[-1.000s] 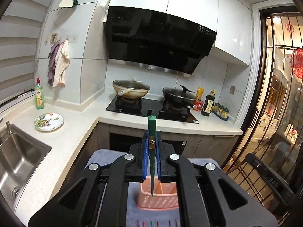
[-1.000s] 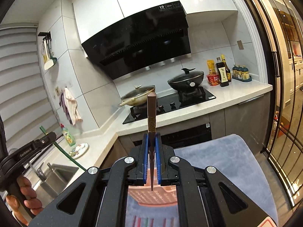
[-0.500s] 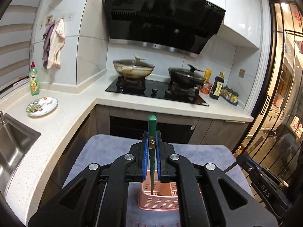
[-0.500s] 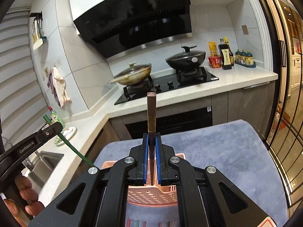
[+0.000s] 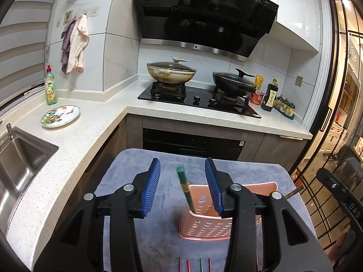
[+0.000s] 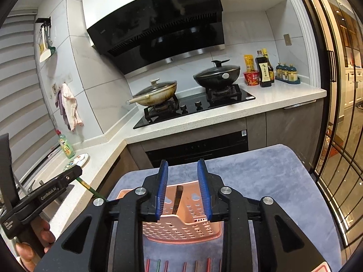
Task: Organize utensils
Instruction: 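Lower both chopsticks into the pink holder and open both grippers, then move both open grippers back down to the chopstick row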
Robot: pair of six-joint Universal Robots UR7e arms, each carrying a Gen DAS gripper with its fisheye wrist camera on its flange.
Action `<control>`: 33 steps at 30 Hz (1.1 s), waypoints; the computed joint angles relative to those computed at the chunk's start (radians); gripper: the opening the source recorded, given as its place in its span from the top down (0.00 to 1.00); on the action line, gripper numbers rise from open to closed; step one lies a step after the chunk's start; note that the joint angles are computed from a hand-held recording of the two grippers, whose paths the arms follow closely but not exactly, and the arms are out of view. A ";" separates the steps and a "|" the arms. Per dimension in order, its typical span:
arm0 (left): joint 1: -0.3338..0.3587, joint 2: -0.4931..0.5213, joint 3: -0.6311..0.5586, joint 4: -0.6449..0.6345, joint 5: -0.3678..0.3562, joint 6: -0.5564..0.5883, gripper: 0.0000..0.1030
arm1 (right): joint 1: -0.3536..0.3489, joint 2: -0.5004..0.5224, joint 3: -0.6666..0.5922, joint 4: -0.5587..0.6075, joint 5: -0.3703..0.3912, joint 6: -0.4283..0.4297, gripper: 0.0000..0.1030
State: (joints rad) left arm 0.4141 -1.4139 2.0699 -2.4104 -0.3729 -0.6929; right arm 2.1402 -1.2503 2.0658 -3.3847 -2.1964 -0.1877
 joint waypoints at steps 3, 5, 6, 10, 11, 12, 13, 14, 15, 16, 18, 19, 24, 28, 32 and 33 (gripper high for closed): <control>-0.034 -0.048 0.025 0.099 0.016 -0.091 0.50 | 0.021 -0.039 0.034 0.009 -0.013 0.006 0.70; -0.061 -0.082 0.038 0.205 0.027 -0.172 0.48 | 0.036 -0.064 0.063 0.011 -0.026 0.009 0.69; -0.079 -0.105 0.046 0.283 0.029 -0.230 0.47 | 0.041 -0.084 0.083 0.016 -0.028 0.015 0.65; -0.136 -0.176 0.061 0.578 0.006 -0.469 0.46 | 0.063 -0.157 0.171 0.049 -0.061 0.055 0.64; -0.148 -0.190 0.067 0.627 -0.001 -0.512 0.46 | 0.067 -0.169 0.190 0.053 -0.073 0.059 0.64; -0.161 -0.203 0.075 0.672 -0.013 -0.552 0.46 | 0.074 -0.182 0.214 0.060 -0.089 0.064 0.64; -0.175 -0.217 0.081 0.736 -0.031 -0.608 0.46 | 0.082 -0.195 0.242 0.069 -0.113 0.069 0.64; -0.189 -0.229 0.089 0.786 -0.044 -0.655 0.46 | 0.086 -0.202 0.260 0.072 -0.125 0.075 0.64; -0.206 -0.240 0.098 0.853 -0.063 -0.715 0.46 | 0.089 -0.218 0.288 0.088 -0.137 0.088 0.64; -0.219 -0.248 0.105 0.899 -0.078 -0.757 0.46 | 0.090 -0.231 0.311 0.103 -0.143 0.102 0.64; -0.241 -0.260 0.121 0.951 -0.111 -0.812 0.46 | 0.092 -0.256 0.354 0.137 -0.152 0.138 0.64; -0.252 -0.268 0.134 0.969 -0.135 -0.837 0.46 | 0.093 -0.266 0.375 0.149 -0.158 0.152 0.64; -0.316 -0.288 0.191 1.064 -0.228 -0.952 0.46 | 0.101 -0.306 0.460 0.204 -0.182 0.223 0.64; -0.353 -0.301 0.234 1.071 -0.300 -1.001 0.46 | 0.122 -0.316 0.509 0.241 -0.221 0.260 0.64; -0.381 -0.323 0.277 1.054 -0.360 -1.030 0.46 | 0.124 -0.320 0.549 0.276 -0.225 0.295 0.64; -0.386 -0.326 0.284 1.054 -0.370 -1.035 0.46 | 0.123 -0.317 0.557 0.276 -0.228 0.299 0.64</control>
